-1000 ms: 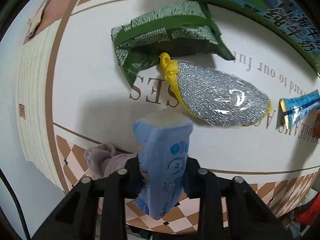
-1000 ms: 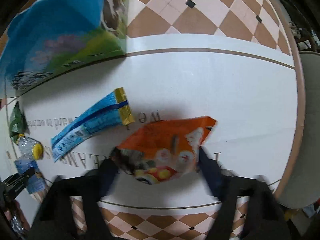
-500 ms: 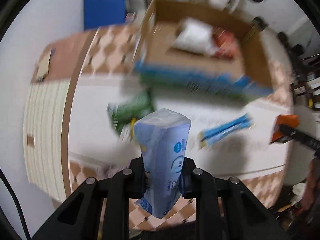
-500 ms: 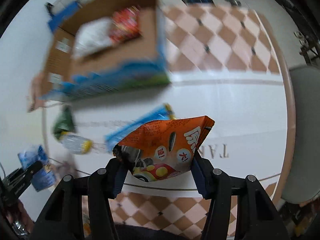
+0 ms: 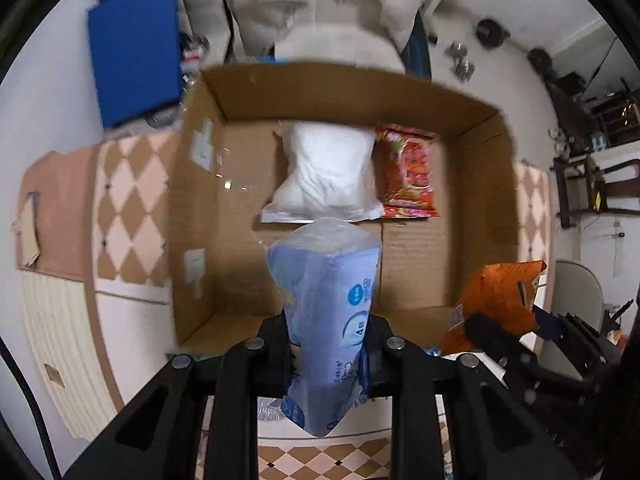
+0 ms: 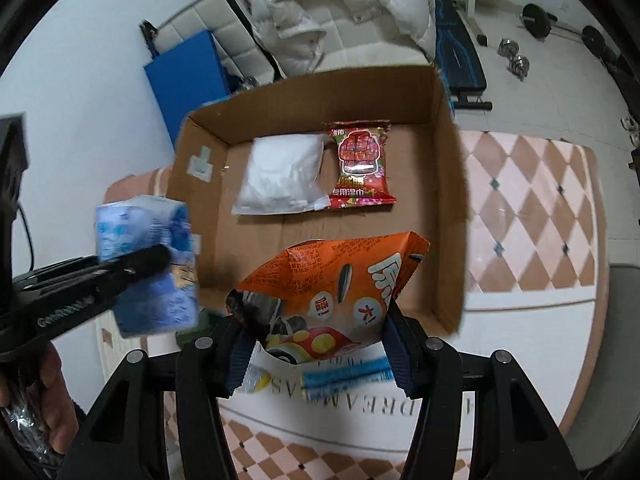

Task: Organize soft objects
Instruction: 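Place the wipe pack and orange bag into the box, opening both tools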

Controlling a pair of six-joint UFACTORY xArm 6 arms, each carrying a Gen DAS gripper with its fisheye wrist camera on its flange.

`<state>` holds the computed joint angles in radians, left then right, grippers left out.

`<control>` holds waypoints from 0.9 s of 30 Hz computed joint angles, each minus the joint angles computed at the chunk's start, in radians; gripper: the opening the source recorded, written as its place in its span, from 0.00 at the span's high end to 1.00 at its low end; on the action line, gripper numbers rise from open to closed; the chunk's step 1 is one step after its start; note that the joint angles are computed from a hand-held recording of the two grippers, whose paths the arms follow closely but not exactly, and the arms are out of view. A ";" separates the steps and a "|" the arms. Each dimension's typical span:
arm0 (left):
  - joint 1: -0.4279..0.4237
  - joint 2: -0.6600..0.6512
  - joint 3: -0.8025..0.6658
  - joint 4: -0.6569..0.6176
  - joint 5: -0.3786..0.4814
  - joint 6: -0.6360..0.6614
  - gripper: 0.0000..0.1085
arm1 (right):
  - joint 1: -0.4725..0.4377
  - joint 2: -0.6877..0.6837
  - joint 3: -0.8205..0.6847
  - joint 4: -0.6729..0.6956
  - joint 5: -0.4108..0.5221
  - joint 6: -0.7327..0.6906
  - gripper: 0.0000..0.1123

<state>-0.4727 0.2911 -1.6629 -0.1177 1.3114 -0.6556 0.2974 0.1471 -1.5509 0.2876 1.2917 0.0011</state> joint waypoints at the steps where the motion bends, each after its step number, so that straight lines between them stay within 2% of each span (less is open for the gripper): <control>1: 0.008 0.032 -0.019 -0.014 0.008 0.009 0.81 | 0.006 0.039 -0.027 -0.005 0.003 0.007 0.47; 4: 0.019 0.123 -0.076 -0.059 0.027 0.048 0.81 | 0.019 0.138 -0.087 -0.021 0.008 0.032 0.47; 9: 0.028 0.238 -0.158 -0.103 0.065 0.110 0.81 | 0.026 0.200 -0.071 -0.038 -0.018 0.037 0.47; 13: 0.031 0.278 -0.183 -0.117 0.079 0.132 0.80 | 0.030 0.254 -0.090 -0.048 -0.018 0.047 0.47; 15: 0.033 0.283 -0.184 -0.130 0.084 0.129 0.76 | 0.032 0.264 -0.090 -0.047 -0.019 0.048 0.47; 16: 0.034 0.281 -0.179 -0.142 0.090 0.121 0.69 | 0.033 0.272 -0.094 -0.049 -0.016 0.047 0.47; 18: 0.047 0.276 -0.160 -0.203 0.089 0.134 0.66 | 0.036 0.291 -0.112 -0.050 -0.001 0.039 0.42; 19: 0.051 0.275 -0.158 -0.212 0.088 0.144 0.61 | 0.036 0.305 -0.126 -0.050 0.016 0.039 0.38; 20: 0.048 0.269 -0.158 -0.195 0.088 0.145 0.56 | 0.036 0.313 -0.140 -0.046 0.030 0.041 0.24; 21: 0.045 0.258 -0.153 -0.171 0.081 0.145 0.42 | 0.035 0.317 -0.147 -0.047 0.040 0.044 0.16; 22: 0.042 0.242 -0.144 -0.150 0.070 0.145 0.32 | 0.035 0.313 -0.145 -0.061 0.039 0.052 0.15; 25: 0.040 0.202 -0.118 -0.128 0.048 0.139 0.21 | 0.030 0.310 -0.156 -0.066 0.056 0.050 0.14; 27: 0.036 0.173 -0.103 -0.108 0.041 0.131 0.13 | 0.031 0.303 -0.163 -0.090 0.065 0.055 0.08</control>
<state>-0.4372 0.4643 -1.7664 -0.2255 1.3523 -0.5242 0.3282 0.4498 -1.7138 0.1979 1.3565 0.0564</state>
